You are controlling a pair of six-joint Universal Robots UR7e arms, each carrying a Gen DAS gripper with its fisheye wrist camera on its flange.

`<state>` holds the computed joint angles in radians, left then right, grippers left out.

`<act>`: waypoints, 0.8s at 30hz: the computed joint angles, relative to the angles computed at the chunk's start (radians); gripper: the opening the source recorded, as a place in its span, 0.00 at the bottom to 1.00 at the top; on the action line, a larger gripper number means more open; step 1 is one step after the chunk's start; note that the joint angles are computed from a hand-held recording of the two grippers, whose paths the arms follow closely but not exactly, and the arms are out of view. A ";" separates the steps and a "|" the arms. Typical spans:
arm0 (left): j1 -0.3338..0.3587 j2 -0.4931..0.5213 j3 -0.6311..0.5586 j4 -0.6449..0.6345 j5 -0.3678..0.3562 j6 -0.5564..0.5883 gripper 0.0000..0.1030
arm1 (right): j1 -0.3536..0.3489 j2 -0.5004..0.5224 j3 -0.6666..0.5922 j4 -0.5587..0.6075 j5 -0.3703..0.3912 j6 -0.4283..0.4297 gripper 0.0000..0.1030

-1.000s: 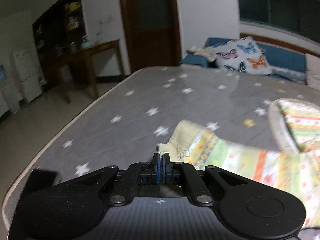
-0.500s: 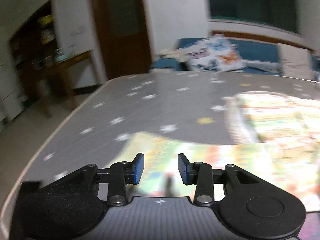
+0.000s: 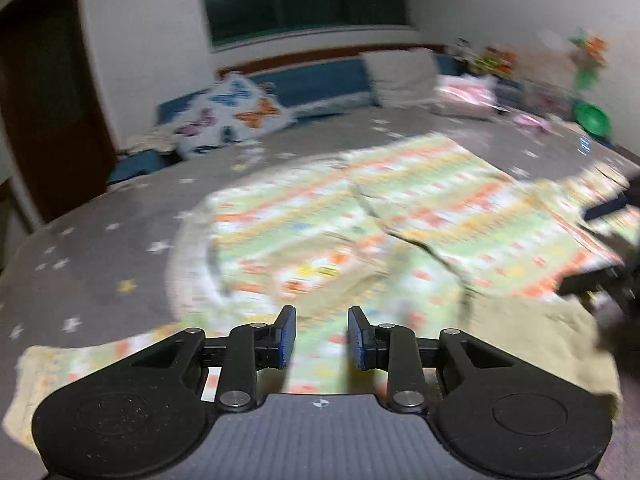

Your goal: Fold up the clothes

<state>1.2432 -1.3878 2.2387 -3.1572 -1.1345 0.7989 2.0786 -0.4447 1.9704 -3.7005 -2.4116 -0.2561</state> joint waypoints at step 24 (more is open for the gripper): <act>0.026 -0.024 -0.007 0.065 -0.129 -0.033 0.26 | 0.057 0.000 -0.015 0.101 0.275 -0.006 0.05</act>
<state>1.2689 -1.4117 2.2321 -3.0926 -1.2632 0.7657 2.1357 -0.4451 1.9557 -3.5997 -2.1365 -0.2625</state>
